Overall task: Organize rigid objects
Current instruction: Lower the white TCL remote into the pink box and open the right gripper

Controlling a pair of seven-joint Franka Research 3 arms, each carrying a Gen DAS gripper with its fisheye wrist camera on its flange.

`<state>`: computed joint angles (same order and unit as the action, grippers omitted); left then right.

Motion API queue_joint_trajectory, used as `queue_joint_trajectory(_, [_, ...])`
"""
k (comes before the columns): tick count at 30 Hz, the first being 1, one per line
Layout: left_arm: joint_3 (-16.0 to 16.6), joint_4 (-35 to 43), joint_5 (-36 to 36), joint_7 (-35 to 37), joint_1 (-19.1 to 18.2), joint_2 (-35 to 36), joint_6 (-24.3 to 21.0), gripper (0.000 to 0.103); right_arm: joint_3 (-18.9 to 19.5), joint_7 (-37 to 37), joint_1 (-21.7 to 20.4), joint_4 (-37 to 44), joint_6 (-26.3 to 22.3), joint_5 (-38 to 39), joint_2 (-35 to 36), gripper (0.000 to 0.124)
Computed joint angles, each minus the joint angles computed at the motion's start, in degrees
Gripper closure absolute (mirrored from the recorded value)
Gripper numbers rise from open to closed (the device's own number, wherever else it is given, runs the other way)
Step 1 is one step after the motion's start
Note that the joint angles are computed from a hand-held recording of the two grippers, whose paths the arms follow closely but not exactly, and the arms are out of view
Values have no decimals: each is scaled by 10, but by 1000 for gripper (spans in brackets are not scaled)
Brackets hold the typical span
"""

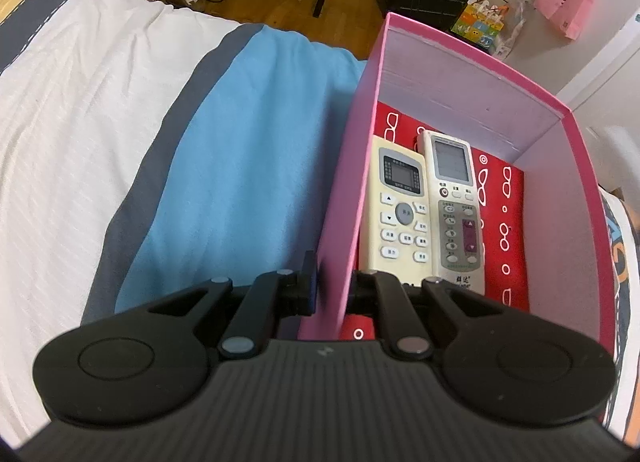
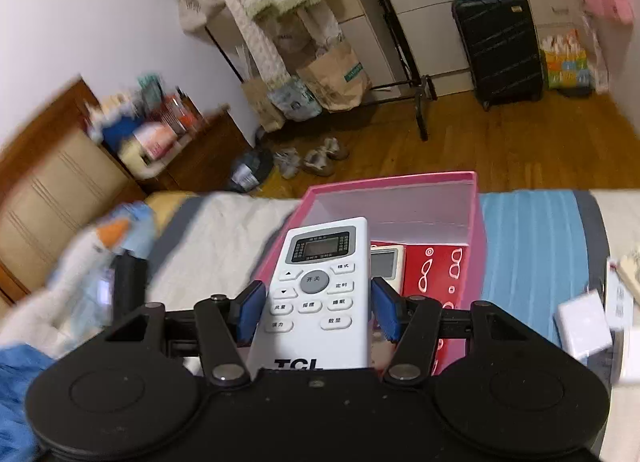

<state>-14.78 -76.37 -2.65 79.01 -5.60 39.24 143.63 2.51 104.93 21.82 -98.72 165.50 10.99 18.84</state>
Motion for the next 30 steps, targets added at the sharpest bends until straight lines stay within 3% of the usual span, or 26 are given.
queue_joint_trajectory(2, [-1, 0, 1, 3, 0, 0, 1, 94, -79, 87, 68, 59, -68, -123, 40, 61])
queue_joint_trajectory(4, [-2, 0, 0, 5, 1, 1, 1, 94, -127, 162, 111, 113, -133, -221, 76, 61])
queue_joint_trajectory(9, [-5, -2, -4, 10, 4, 0, 2, 94, -116, 197, 109, 208, -251, -280, 141, 61])
queue_joint_trajectory(12, [-5, -2, -5, 15, 4, 0, 3, 94, -123, 218, 119, 247, -292, -339, 167, 61])
queue_joint_trajectory(14, [-4, -2, -5, 15, 3, 1, 4, 94, -117, 230, 113, 231, -275, -353, 157, 60])
queue_joint_trajectory(19, [-3, -1, -6, 14, 2, 1, 1, 93, -89, 241, 76, 99, -156, -341, 62, 56])
queue_joint_trajectory(25, [2, 4, 2, 7, -3, 2, -3, 93, -40, 133, -3, -65, -10, -240, -55, 56])
queue_joint_trajectory(28, [6, 6, 10, 1, -8, 2, -5, 93, 3, 3, -61, -114, -9, -106, -100, 56])
queue_joint_trajectory(30, [8, 10, 14, -3, -10, 4, -9, 93, -9, -11, -65, -140, -10, -102, -125, 55])
